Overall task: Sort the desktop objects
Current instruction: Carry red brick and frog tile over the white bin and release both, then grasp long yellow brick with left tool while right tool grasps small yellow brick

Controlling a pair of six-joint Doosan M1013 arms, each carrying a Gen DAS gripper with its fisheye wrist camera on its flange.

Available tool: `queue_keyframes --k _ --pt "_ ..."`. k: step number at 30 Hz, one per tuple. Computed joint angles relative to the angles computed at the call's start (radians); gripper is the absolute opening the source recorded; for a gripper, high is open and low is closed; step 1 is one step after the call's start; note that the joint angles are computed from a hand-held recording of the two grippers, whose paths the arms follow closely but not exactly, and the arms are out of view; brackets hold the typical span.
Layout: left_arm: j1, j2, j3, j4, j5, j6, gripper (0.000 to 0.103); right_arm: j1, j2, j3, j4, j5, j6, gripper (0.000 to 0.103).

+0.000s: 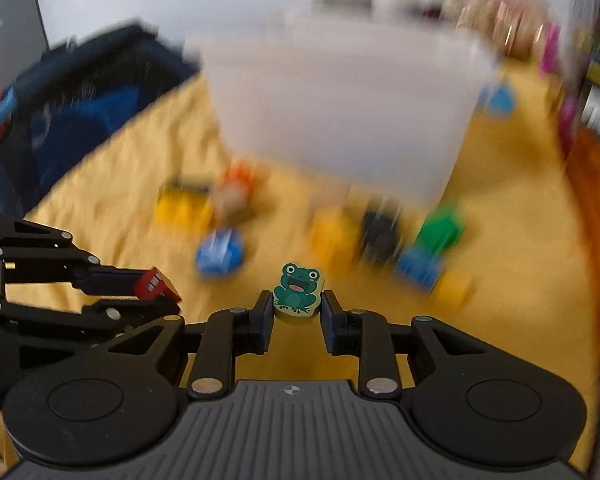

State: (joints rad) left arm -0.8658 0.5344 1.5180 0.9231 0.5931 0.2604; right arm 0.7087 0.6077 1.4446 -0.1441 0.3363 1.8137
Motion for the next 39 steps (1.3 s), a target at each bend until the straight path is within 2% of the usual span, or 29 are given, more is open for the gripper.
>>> queue_keyframes --k 3,6,7,9,14,16,17,19,23,25,27,31,33,36,39 --pt "0.018 0.004 -0.051 0.163 0.036 -0.084 0.022 -0.008 -0.015 -0.025 -0.283 -0.074 0.253 0.028" --pt "0.04 0.017 -0.108 0.255 0.065 -0.113 0.022 -0.016 -0.006 -0.082 -0.565 -0.083 0.523 0.028" --pt "0.047 0.026 -0.133 0.274 0.08 -0.1 0.022 -0.019 0.002 -0.104 -0.592 -0.077 0.551 0.028" --pt "0.06 0.046 -0.178 0.281 0.098 -0.067 0.022 -0.023 0.018 -0.143 -0.624 -0.067 0.58 0.028" --pt "0.083 0.087 -0.257 0.241 0.119 -0.011 0.023 -0.03 0.079 -0.247 -0.475 -0.004 0.448 0.029" --pt "0.085 0.098 -0.274 0.189 0.137 0.024 0.024 -0.03 0.099 -0.273 -0.46 0.035 0.436 0.03" --pt "0.087 0.091 -0.266 0.179 0.126 0.026 0.025 -0.03 0.094 -0.26 -0.475 0.037 0.453 0.031" --pt "0.08 0.072 -0.226 0.209 0.104 0.005 0.031 -0.033 0.071 -0.214 -0.508 -0.011 0.498 0.031" --pt "0.056 0.035 -0.141 0.231 0.099 -0.037 0.032 -0.03 0.026 -0.126 -0.572 -0.071 0.569 0.032" --pt "0.048 0.017 -0.096 0.161 0.068 -0.026 0.033 -0.033 -0.002 -0.067 -0.475 -0.109 0.492 0.032" --pt "0.038 0.013 -0.066 0.063 0.056 0.013 0.033 -0.032 -0.021 -0.018 -0.373 -0.115 0.389 0.032" --pt "0.031 0.026 -0.031 -0.162 0.013 0.085 0.033 -0.025 -0.037 0.046 -0.144 -0.062 0.183 0.033" --pt "0.033 0.032 -0.023 -0.219 -0.002 0.086 0.033 -0.026 -0.04 0.069 -0.039 -0.047 0.103 0.033" --pt "0.032 0.047 -0.031 -0.252 0.012 0.107 0.033 -0.035 -0.044 0.096 0.135 -0.038 -0.003 0.033" --pt "0.025 0.045 -0.028 -0.175 0.04 0.041 0.033 -0.053 -0.046 0.113 0.38 -0.033 -0.144 0.033"
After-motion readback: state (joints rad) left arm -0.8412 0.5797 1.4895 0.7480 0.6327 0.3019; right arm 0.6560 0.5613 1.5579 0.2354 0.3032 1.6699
